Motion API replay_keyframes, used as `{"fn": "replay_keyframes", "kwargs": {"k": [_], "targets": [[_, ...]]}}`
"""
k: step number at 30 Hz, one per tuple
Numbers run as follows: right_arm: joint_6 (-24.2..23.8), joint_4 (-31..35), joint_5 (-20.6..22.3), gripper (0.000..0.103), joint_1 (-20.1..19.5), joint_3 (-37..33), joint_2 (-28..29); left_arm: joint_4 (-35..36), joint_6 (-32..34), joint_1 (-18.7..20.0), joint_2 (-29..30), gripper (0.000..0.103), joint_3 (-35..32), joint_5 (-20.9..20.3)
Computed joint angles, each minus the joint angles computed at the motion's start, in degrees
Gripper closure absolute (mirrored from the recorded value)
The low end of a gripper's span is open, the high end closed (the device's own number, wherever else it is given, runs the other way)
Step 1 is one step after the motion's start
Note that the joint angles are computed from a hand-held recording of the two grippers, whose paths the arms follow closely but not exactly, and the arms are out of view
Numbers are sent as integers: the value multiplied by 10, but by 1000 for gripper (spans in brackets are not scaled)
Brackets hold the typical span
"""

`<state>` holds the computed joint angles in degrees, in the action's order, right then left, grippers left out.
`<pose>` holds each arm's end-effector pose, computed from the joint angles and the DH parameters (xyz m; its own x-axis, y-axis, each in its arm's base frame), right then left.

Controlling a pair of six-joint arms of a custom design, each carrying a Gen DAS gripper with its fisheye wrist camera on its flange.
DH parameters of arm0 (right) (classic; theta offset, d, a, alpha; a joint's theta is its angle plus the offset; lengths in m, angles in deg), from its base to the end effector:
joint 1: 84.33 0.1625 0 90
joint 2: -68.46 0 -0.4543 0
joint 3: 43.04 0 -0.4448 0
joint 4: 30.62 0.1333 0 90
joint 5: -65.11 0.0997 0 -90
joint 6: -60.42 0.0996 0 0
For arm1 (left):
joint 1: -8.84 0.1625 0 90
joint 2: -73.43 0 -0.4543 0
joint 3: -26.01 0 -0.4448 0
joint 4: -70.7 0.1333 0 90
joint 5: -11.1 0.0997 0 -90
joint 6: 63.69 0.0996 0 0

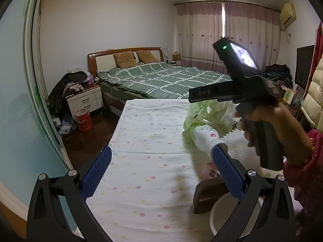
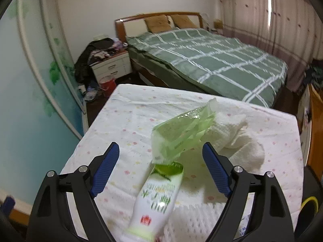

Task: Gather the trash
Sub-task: 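Grasp the green plastic bag with the right tool and lift it, then carry the green bag into the yellow-rimmed bin and open the right tool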

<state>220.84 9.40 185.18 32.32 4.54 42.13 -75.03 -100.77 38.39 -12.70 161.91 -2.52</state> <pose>0.4225 -0.6559 0.0793 -0.6987 -0.4256 0.5751 -0.6660 0.6805 -0.3056 -0.2515 -0.4071 0.2632 -0.6844 -0.1720 -0.7086 0.5673 0.4848 -0.6656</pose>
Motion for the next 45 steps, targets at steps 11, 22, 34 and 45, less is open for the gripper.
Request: {"fn": "replay_keyframes", "kwargs": {"k": [11,22,34,45], "targets": [[76,114,23,45,-18,-169,104,-64,58,15,-9,4,10,-22],[23,-16,-65,80,6,12,-21,-42,44,8,-13,4,10,-22],[-49,-141,-99,80,4,292,-272,-68,68,-21,18,4,5,-30],[-59,-262,45,78,-114,484,-491,-118,79,-31,96,4,-19,-71]]}}
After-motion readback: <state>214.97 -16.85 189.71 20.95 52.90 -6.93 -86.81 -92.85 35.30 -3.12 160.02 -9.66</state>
